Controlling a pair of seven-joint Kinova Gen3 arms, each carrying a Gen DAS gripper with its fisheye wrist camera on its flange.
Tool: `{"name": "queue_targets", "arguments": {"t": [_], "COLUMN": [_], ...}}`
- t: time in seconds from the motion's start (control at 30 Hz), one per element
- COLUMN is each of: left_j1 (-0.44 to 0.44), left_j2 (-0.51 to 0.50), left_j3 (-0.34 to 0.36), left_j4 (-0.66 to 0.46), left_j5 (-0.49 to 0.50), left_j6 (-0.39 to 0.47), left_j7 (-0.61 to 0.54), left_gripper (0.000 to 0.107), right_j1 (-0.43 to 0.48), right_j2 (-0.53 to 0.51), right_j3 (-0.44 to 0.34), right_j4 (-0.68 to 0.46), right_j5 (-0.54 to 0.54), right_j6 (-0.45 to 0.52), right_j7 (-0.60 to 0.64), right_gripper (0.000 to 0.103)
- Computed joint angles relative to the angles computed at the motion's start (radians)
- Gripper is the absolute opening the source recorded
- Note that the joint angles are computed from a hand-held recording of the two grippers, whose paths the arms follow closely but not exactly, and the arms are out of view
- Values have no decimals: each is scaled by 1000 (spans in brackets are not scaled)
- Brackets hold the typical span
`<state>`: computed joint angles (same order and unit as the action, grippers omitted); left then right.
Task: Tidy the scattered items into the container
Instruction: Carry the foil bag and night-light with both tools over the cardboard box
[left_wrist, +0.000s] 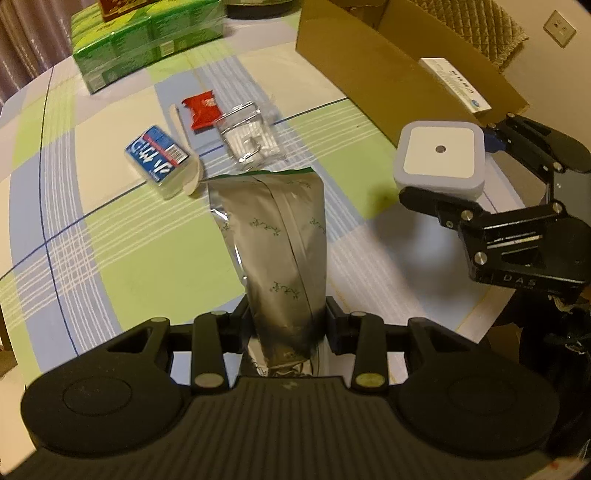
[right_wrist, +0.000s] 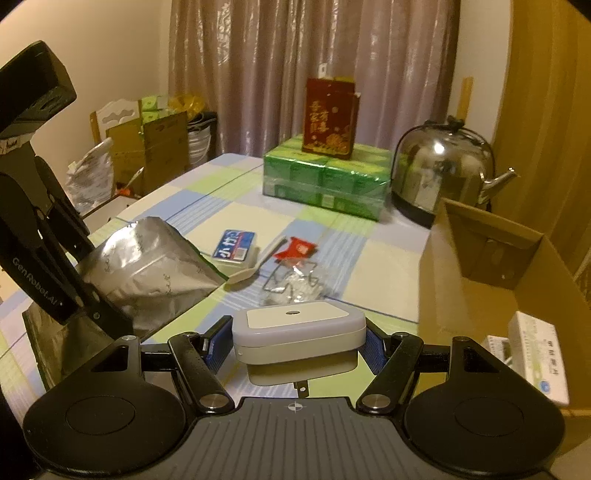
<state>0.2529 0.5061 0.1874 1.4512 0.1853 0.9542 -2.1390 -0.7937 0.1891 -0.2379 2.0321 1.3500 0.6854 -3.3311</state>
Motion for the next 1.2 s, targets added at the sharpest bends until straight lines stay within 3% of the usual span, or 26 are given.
{"name": "queue_targets", "arguments": {"t": [0.5,1.2], "left_j1": [45,155], "left_j2": [-4,69], "left_j3": [15,37], "left_j4": [-57,-263], "left_j5": [12,22], "left_j6": [31,108], "left_j7": [18,86], "left_gripper": [33,33], "right_j1": [10,91], "right_j2": [-73,-173], "right_j3": [-28,-55], "right_j4": [30,85], "right_j5": [-31,-32], "right_j6": [93,191], "right_j7": [-4,-45], "right_gripper": [68,68]}}
